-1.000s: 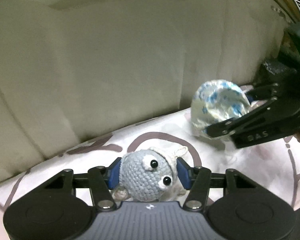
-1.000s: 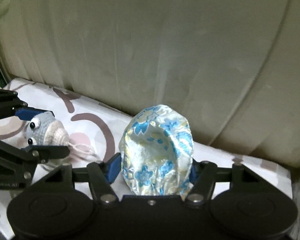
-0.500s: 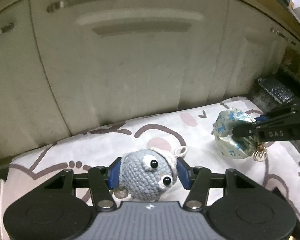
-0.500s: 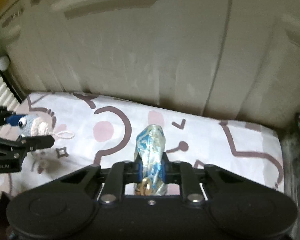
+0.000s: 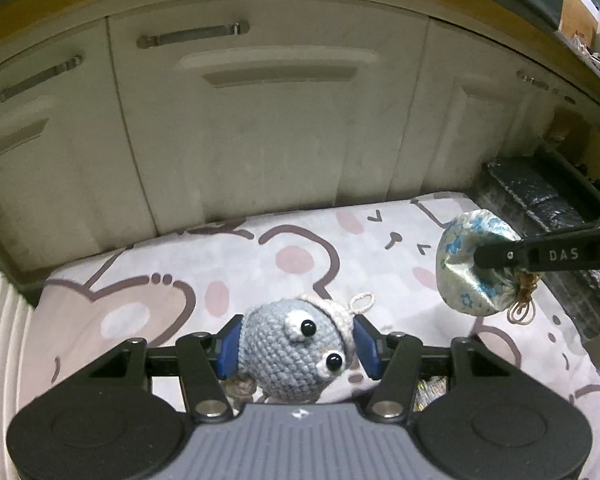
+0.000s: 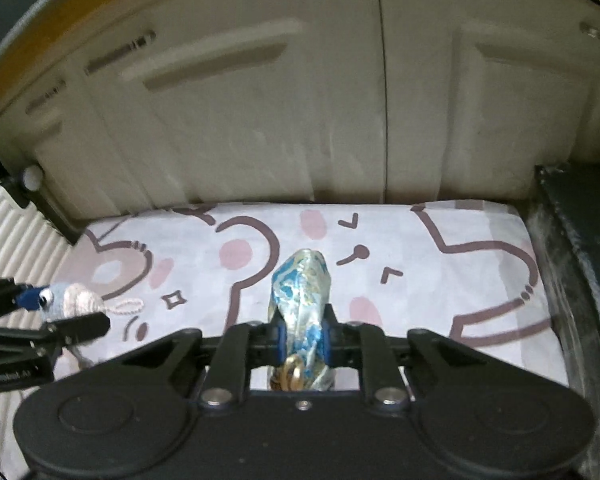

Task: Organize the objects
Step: 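Carry grey doll and floral pouch over the black box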

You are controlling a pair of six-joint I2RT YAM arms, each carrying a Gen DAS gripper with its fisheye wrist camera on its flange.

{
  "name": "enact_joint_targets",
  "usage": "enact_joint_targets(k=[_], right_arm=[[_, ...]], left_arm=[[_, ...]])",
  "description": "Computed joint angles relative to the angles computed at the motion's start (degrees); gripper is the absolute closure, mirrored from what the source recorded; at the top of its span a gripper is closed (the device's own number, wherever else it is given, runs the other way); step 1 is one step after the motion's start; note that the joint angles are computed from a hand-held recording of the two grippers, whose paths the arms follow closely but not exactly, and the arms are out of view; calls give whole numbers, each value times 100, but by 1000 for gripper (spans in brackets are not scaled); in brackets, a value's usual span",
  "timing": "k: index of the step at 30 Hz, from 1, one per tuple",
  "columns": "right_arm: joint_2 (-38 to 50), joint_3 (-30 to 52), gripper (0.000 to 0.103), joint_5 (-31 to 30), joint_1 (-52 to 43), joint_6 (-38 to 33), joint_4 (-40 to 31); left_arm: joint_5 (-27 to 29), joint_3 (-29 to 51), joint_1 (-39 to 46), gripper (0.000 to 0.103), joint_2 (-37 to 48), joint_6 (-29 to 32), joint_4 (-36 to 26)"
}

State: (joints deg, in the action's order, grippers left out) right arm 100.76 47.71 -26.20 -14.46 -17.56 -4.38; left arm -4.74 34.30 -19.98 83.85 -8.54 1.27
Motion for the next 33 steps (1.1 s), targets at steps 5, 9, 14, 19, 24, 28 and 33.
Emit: enact_joint_targets(k=[5,9,14,19,24,28,33], right_arm=[[-698,-392,86,-222,-230,-143,-356],[-1229,-637,86,-367,-409,-246,-699],[-1820,-887,86,-598,-675,-378,-1127],[-2339,-1108,86,-810,-905,-544,-1586],[-2840,-1329,86,-950,-1073,-777,-2004],[-3146,-1454,86,-1053,-1179,-986,-2314],[-3300,-1562,86,-1160,-1264,-1155,-2505]], left_arm=[[-222,-155,-229,46,-749,-250,-609],[-319,-238,-414,46,-1368,-516,-1094],[-516,-275,-789,46,-1897,-970,-1656],[-646,-272,-1163,46,-2192,-1430,-2048],[-797,-333,-1566,46,-2347,-1785,-2183],[-842,-499,-1720,45,-2468,-1826,-1973],[-880,-617,-1730,45,-2229,-1778,-1593]])
